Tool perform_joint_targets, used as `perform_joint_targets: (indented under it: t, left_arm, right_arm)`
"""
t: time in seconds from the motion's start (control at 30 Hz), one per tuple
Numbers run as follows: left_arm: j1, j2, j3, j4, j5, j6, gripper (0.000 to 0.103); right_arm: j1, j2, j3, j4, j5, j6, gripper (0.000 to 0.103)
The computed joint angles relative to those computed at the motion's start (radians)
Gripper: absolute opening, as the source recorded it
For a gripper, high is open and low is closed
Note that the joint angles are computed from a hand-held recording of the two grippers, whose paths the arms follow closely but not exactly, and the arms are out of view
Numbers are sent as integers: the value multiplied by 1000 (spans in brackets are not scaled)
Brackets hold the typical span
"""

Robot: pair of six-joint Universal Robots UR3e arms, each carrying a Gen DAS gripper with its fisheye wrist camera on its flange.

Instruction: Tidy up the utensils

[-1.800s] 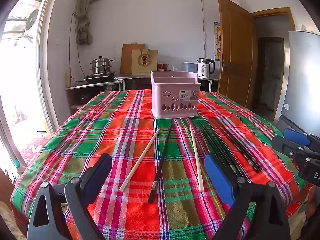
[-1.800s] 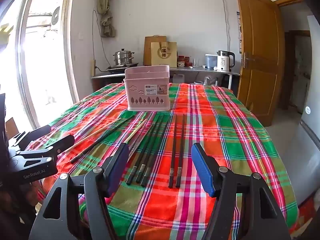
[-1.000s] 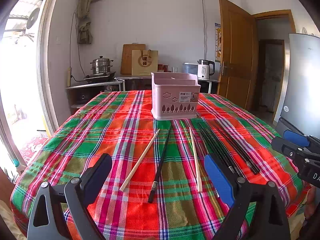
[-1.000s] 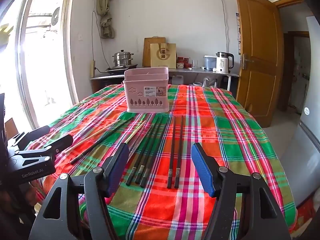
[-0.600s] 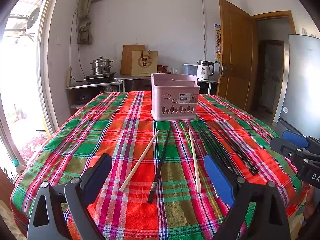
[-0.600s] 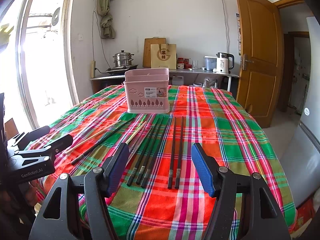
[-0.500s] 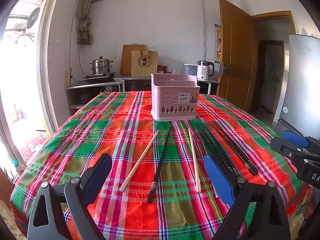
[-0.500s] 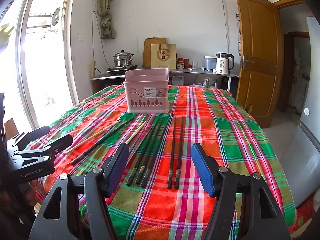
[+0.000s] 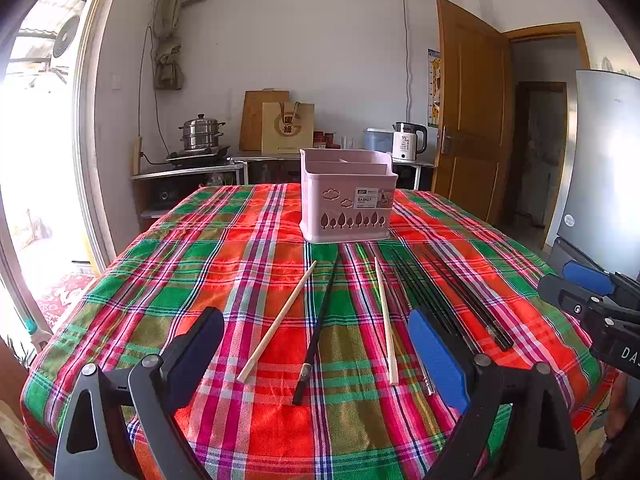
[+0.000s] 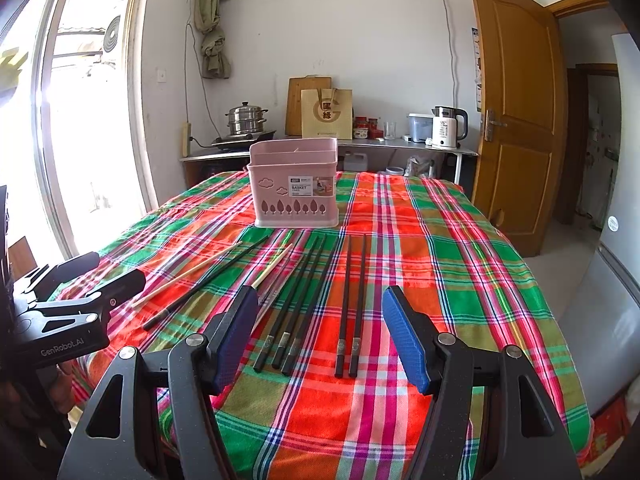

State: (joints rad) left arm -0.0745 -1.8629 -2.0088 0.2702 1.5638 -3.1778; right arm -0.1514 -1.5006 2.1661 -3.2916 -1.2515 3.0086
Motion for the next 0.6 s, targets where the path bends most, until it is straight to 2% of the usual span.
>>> perform_joint_targets:
  t: [0.6]
  left_arm:
    - [5, 12, -7, -3, -8, 0, 94]
  right_arm:
    - [-1, -2, -2, 0, 2, 0, 65]
